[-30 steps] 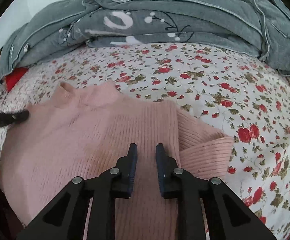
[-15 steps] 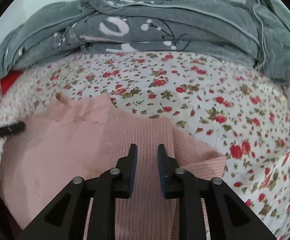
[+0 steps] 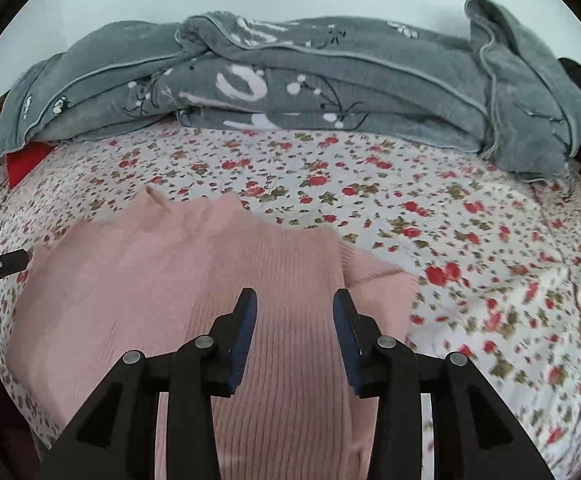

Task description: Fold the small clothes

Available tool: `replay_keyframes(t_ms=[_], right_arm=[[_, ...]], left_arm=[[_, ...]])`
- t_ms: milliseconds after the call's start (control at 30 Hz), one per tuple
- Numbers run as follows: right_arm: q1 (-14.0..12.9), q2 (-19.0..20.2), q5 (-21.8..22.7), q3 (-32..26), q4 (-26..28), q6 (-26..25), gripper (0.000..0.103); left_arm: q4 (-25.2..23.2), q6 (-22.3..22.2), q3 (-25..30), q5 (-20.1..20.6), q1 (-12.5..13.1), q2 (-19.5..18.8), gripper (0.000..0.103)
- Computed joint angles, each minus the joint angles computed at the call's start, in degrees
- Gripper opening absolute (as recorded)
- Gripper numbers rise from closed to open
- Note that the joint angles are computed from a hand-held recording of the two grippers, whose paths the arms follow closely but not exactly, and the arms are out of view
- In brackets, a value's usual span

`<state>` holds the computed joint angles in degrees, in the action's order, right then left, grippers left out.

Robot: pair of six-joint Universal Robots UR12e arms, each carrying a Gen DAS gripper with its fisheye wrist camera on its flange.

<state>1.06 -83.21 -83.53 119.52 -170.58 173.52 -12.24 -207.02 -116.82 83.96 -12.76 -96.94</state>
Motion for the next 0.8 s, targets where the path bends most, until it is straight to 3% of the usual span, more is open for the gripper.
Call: replay_keyframes(t_ms=[100,300,333,433,600,800], right_arm=[[-0.30,-1.62,0.52,1.69,-0.41,0.90,0.039],[0.16,-3.76,1.08,4.69,-2.02,3.55,0.039],[0.34,-4.10,1.80,5.04,-1.59,3.70,0.039],[1.52,-4.52,2.91,5.94,-1.46,3.79,0.039],[4.39,-4.61,2.87,7.65,-3.29,2.33,0.039],[5.62,-4.06,4.82,9.14,-5.80,2.65,0.039]], left_arm=[[1.05,-1.67,-2.04,0.20,0.34,1.30,0.053],[3.14,-4.02,-5.92,-4.64,1.84,3.18,0.053],[3.52,-4.19,-6.39,-5.44,1.97,3.28,0.057],[5.41,-4.41,-7.62,-8.90,2.46,2.83,0.067],[6.57,-4.73,-7.77,-13.19,2.73,0.60,0.069],[10.21,-7.02,-7.48,-16.78,3.62,-1.52,0.072]])
